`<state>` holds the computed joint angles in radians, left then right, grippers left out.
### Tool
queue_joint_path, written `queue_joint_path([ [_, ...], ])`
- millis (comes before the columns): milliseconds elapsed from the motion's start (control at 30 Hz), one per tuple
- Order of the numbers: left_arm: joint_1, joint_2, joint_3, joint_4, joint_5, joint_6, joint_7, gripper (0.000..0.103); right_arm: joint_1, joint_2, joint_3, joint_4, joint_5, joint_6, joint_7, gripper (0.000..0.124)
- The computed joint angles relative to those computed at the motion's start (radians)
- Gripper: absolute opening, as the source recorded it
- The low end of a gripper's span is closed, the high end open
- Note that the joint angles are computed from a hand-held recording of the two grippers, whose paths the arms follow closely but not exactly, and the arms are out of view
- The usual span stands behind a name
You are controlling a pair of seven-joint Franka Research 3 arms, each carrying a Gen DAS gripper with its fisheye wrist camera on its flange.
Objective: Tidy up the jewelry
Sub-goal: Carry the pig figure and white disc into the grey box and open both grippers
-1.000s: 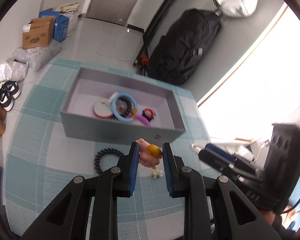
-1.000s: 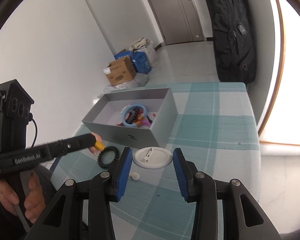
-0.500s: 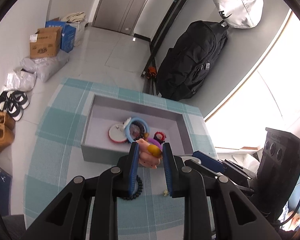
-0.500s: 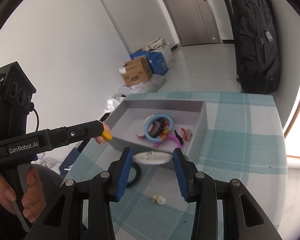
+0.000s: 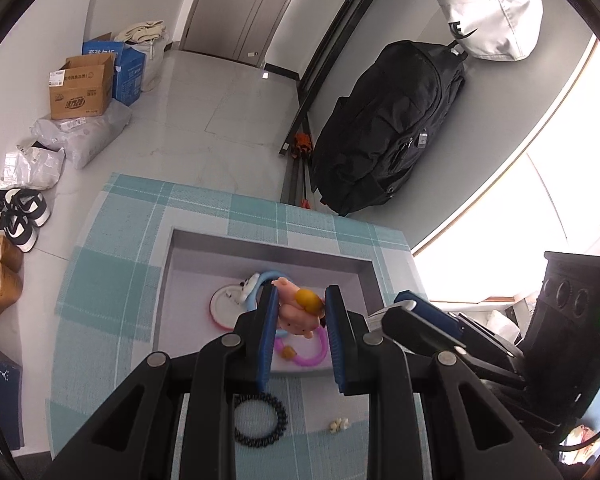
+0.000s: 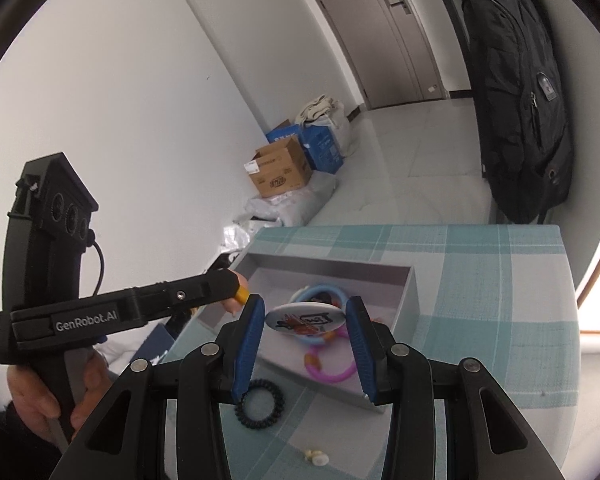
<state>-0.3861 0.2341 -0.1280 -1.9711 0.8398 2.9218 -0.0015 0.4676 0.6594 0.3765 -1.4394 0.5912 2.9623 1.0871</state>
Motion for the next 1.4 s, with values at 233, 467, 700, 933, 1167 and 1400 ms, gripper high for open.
queue_joint_path([
  [233, 0.022, 0.045, -0.017, 0.031, -0.095, 0.004, 0.116, 0.019, 0.017, 0.046, -0.028, 0.078, -0.021, -0.037, 0.028, 0.041],
  [467, 0.021, 0.075, -0.021, 0.060, -0.187, -0.013, 0.215, 0.019, 0.030, 0.088, -0.060, 0.149, -0.046, -0.101, 0.082, 0.041],
  [700, 0.016, 0.089, -0.018, 0.066, -0.252, -0.008, 0.270, 0.019, 0.029, 0.095, -0.068, 0.159, -0.051, -0.117, 0.106, 0.041],
  [933, -0.043, 0.083, 0.052, 0.068, -0.187, -0.015, 0.170, 0.019, 0.035, 0.104, -0.077, 0.172, -0.058, -0.133, 0.132, 0.041],
  [1167, -0.014, 0.072, 0.035, 0.044, -0.167, 0.038, 0.127, 0.037, 0.003, 0.081, -0.030, 0.125, -0.023, -0.062, 0.092, 0.063],
  [1400, -0.030, 0.052, 0.051, 0.035, -0.111, -0.009, 0.048, 0.048, -0.014, 0.057, -0.006, 0.083, 0.010, -0.004, 0.063, 0.079],
])
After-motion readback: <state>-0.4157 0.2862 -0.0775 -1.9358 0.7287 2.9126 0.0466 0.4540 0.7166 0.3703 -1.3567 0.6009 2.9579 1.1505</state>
